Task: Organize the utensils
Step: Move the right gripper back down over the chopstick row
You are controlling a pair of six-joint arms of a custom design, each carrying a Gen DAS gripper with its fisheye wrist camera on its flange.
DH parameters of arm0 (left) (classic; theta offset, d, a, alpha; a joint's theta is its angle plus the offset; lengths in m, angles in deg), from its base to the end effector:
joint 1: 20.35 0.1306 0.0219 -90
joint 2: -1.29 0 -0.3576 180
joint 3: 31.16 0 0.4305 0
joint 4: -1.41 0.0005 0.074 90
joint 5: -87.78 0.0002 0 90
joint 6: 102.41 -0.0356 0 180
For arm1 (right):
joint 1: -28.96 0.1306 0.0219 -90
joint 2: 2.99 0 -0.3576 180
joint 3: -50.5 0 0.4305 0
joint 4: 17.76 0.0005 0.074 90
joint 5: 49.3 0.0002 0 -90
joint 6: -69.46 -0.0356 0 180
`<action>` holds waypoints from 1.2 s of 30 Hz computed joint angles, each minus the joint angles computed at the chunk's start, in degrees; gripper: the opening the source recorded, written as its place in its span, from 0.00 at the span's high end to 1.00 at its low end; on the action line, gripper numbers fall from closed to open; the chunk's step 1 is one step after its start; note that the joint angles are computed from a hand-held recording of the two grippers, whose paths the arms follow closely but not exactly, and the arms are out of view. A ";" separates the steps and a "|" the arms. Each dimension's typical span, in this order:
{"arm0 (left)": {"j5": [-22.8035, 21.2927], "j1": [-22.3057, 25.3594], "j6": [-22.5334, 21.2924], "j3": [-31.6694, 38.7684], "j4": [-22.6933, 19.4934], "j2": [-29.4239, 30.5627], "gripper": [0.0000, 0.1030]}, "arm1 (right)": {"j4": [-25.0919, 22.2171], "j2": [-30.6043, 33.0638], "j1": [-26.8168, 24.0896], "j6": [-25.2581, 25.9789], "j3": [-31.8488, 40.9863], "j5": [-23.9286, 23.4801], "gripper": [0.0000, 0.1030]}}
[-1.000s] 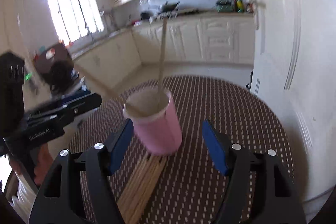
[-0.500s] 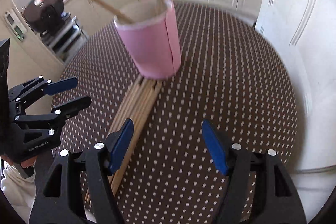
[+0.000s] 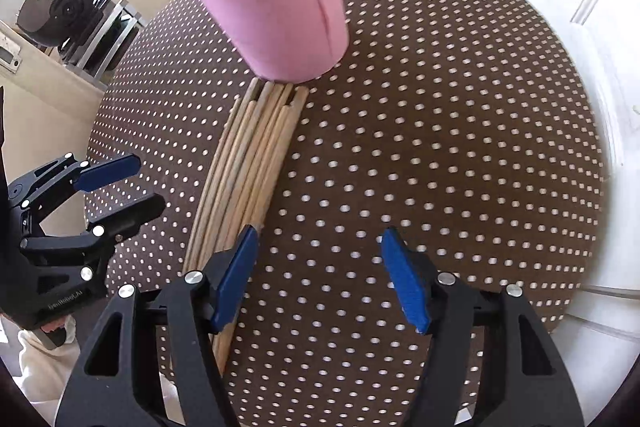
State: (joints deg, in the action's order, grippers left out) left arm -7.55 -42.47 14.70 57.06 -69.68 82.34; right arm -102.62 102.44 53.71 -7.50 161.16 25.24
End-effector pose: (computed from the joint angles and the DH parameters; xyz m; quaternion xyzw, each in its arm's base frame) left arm 0.4099 -0.1636 0.4392 -0.0528 0.9718 -0.0527 0.2238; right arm 0.5094 0.2447 0.4080 -0.3311 0.9297 0.1424 0.0754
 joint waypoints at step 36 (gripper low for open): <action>5.22 4.55 1.64 -1.68 0.29 -0.69 0.53 | 3.97 3.24 10.33 -7.49 3.21 12.54 0.89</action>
